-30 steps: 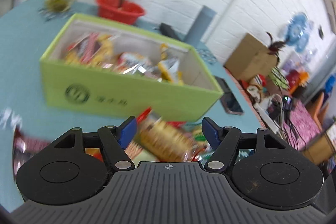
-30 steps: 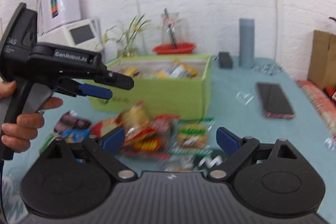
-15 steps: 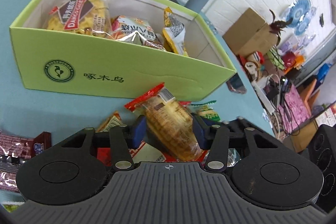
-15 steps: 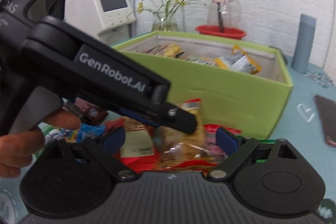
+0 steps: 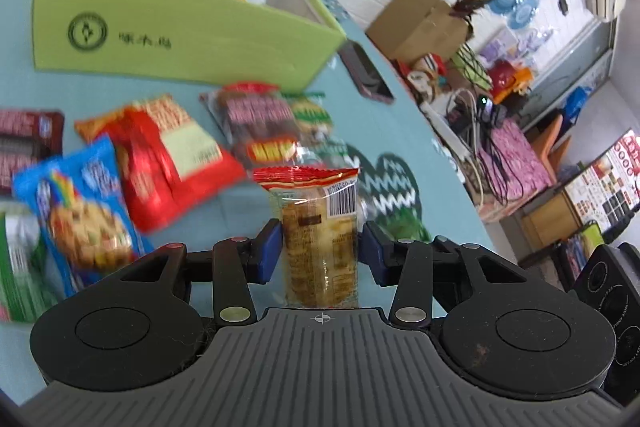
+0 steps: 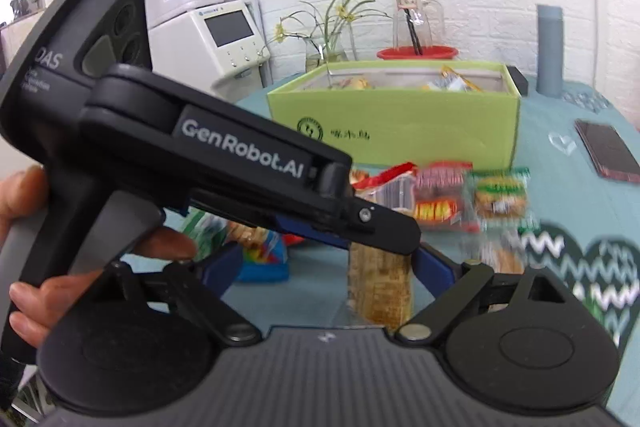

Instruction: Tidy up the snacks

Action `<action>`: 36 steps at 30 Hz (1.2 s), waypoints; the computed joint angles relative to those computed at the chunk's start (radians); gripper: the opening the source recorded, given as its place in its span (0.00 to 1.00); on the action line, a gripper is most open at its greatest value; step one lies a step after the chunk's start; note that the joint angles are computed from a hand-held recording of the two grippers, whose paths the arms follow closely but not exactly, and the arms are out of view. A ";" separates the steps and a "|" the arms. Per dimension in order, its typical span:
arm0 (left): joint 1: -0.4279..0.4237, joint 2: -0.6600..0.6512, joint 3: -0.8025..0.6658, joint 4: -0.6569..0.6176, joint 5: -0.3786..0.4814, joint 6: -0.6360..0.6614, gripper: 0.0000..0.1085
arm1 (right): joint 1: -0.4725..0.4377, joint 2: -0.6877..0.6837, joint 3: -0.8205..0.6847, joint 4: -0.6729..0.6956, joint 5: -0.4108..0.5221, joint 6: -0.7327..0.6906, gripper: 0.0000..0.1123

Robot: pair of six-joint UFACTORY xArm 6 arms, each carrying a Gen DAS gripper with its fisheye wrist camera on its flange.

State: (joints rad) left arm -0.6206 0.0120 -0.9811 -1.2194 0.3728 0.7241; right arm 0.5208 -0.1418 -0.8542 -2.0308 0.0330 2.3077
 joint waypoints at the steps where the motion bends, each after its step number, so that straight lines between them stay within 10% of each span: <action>1: -0.012 -0.020 0.028 0.000 -0.006 -0.005 0.21 | 0.012 -0.023 0.031 0.005 0.006 0.024 0.82; 7: -0.056 -0.082 0.135 0.018 -0.061 -0.024 0.22 | 0.064 -0.091 0.144 0.157 0.069 -0.062 0.83; 12: -0.075 -0.152 0.195 -0.055 -0.160 0.049 0.61 | 0.143 -0.188 0.238 0.348 0.234 -0.202 0.83; 29: -0.089 -0.064 0.138 0.015 -0.083 0.044 0.42 | 0.190 -0.156 0.240 0.481 0.328 -0.292 0.71; 36: -0.109 -0.062 0.152 0.002 -0.152 0.054 0.20 | 0.203 -0.131 0.217 0.423 0.332 -0.257 0.52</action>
State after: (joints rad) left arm -0.7297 -0.0504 -0.8287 -1.2174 0.2207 0.7781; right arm 0.7237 -0.2727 -0.6375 -1.6078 0.3655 2.0504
